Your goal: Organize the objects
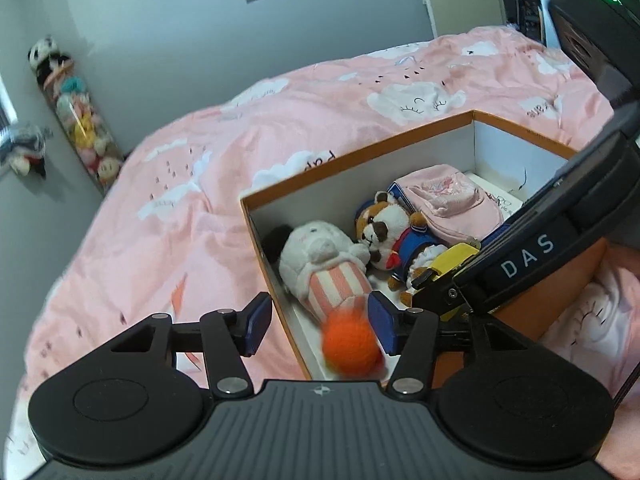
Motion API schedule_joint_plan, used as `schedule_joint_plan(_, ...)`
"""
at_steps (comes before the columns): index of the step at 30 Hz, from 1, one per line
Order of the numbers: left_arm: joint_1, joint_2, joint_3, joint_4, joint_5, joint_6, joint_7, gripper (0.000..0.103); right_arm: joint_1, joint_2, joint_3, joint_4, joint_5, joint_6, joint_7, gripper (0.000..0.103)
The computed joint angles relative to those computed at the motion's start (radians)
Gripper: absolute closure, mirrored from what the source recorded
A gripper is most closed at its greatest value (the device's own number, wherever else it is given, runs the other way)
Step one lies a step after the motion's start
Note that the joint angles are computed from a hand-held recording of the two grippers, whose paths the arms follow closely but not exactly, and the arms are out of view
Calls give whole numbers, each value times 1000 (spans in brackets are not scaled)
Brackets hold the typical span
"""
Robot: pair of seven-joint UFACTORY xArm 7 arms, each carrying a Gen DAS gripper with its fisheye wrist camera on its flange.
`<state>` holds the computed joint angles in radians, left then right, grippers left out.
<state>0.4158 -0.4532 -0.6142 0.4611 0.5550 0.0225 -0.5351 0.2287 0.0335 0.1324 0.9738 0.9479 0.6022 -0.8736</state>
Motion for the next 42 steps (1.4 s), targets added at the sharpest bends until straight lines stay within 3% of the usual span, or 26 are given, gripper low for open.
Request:
schedule_joint_plan(4, -134, 24, 146, -20, -75, -15, 42, 40, 2, 4, 2, 3, -6, -15, 19, 47)
schedule_joint_plan(11, -206, -17, 222, -69, -189, -64, 83, 40, 8, 17, 10, 20, -29, -28, 56, 47)
schedule_joint_plan(20, -364, -87, 417, -169, -416, -189, 70, 40, 27, 54, 33, 61, -123, -18, 172, 47)
schedule_joint_plan(26, -356, -93, 392, -177, -493, -183, 96, 40, 49, 70, 49, 50, -222, -72, 268, 46)
schedule_joint_plan(31, -378, -97, 398, -189, -526, -192, 113, 40, 55, 64, 60, 27, -241, -133, 285, 46)
schedule_joint_plan(35, -374, -104, 377, -195, -543, -199, 115, 40, 50, 45, 69, 8, -160, -162, 226, 38)
schedule_joint_plan(42, -329, -128, 307, -202, -577, -212, 83, 40, 72, -28, 55, -45, -101, -243, 179, 38)
